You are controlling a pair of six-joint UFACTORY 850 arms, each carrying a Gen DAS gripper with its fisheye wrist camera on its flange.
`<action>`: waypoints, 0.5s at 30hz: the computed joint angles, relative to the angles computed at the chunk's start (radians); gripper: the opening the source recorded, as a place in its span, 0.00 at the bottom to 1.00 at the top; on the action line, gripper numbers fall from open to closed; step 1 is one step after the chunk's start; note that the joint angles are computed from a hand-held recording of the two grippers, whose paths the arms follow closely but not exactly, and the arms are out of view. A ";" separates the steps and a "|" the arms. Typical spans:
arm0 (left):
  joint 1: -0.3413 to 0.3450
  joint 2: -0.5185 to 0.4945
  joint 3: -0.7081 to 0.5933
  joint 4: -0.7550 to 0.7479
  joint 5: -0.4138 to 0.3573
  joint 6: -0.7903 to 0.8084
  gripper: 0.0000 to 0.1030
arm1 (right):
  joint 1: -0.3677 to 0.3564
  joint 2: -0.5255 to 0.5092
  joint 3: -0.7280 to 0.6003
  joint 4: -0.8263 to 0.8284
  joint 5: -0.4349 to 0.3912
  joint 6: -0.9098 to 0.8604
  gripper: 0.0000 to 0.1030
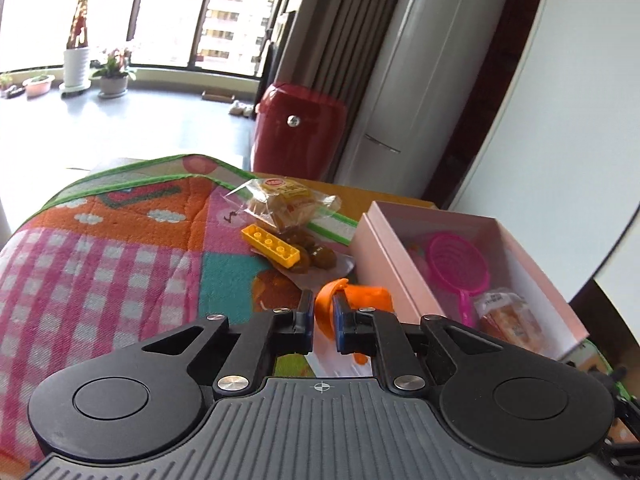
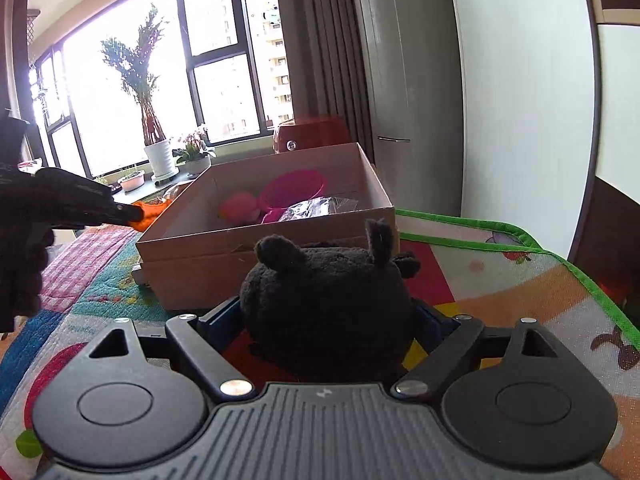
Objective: Organize objects
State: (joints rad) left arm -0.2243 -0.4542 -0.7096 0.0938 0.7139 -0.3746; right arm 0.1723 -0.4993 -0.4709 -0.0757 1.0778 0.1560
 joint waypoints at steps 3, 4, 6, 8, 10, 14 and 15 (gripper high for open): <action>-0.006 0.084 0.105 0.032 0.046 0.017 0.11 | 0.020 0.023 0.010 0.041 -0.038 -0.033 0.85; -0.007 0.111 0.138 0.053 0.060 0.020 0.11 | 0.021 0.034 0.019 0.034 -0.045 -0.033 0.85; -0.017 0.154 0.188 0.065 0.056 0.040 0.11 | 0.020 0.060 0.042 0.013 -0.049 -0.036 0.85; -0.035 0.183 0.222 0.051 0.039 0.074 0.11 | 0.026 0.090 0.071 0.010 -0.042 -0.050 0.85; -0.053 0.196 0.254 0.023 0.045 0.114 0.11 | 0.036 0.113 0.096 0.026 -0.026 -0.073 0.85; -0.083 0.172 0.302 -0.005 0.056 0.162 0.12 | 0.049 0.130 0.118 0.056 -0.019 -0.086 0.85; -0.083 0.155 0.308 0.015 0.051 0.148 0.12 | 0.053 0.125 0.115 0.067 -0.023 -0.090 0.85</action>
State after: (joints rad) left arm -0.3074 -0.2989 -0.4016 0.1092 0.7647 -0.2271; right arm 0.2254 -0.3748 -0.3559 -0.0086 1.0548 0.0658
